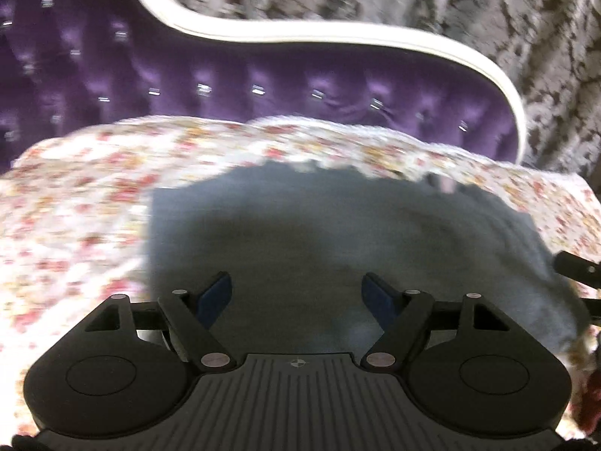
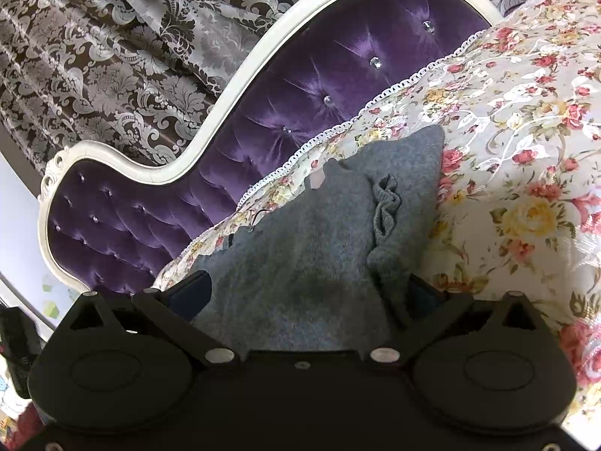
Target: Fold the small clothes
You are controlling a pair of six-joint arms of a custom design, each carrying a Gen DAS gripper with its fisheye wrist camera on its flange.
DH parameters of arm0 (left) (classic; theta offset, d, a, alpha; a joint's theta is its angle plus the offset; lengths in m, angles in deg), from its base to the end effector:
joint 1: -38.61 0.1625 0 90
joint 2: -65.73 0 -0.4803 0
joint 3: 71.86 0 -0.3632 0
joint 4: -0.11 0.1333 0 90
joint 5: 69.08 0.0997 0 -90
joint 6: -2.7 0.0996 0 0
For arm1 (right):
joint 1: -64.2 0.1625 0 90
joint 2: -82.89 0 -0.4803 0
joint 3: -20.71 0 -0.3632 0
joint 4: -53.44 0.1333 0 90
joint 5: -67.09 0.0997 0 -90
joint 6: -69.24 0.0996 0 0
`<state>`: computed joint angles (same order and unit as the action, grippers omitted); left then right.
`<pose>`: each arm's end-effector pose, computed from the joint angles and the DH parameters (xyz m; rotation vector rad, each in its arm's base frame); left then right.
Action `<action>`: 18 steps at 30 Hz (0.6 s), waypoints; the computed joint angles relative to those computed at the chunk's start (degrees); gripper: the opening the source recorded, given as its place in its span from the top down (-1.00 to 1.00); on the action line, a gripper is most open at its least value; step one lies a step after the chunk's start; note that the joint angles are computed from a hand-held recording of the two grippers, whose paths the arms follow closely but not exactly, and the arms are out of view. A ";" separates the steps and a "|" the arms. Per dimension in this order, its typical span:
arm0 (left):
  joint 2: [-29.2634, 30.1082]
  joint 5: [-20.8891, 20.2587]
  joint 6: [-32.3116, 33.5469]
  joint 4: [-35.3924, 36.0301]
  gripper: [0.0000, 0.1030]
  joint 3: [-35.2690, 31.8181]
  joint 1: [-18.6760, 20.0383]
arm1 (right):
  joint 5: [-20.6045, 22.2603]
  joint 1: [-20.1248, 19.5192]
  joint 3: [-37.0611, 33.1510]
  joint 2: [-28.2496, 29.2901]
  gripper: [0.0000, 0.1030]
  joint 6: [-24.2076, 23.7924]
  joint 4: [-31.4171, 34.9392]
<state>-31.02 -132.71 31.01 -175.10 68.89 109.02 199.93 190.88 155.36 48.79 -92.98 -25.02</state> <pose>0.0537 -0.3785 0.3857 0.8122 2.3700 -0.8911 0.2685 -0.2507 -0.0451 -0.2293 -2.4494 1.8511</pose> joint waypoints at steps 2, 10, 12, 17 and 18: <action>-0.25 -0.30 2.44 -1.84 -0.46 -1.20 2.30 | 0.61 0.28 -0.30 0.33 -0.99 -0.85 -0.13; 1.47 -2.02 7.59 -2.02 -0.47 -7.81 8.02 | 2.30 0.99 -0.99 1.04 -0.98 -2.42 -0.48; 2.19 -2.16 8.87 -2.74 -0.47 -9.01 9.15 | 2.89 1.01 -2.24 -0.02 -0.99 -0.54 4.02; 3.77 -5.26 7.03 -0.71 -0.47 -12.58 13.18 | 0.41 -0.70 -1.89 -2.22 -0.99 4.31 7.93; 3.95 -5.16 5.94 1.48 -0.47 -13.50 13.50 | 0.05 -1.06 -1.78 -2.60 -0.99 5.36 8.35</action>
<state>-27.07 -137.86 36.95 -173.61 55.39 122.52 199.98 189.82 153.58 46.20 -87.63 -16.67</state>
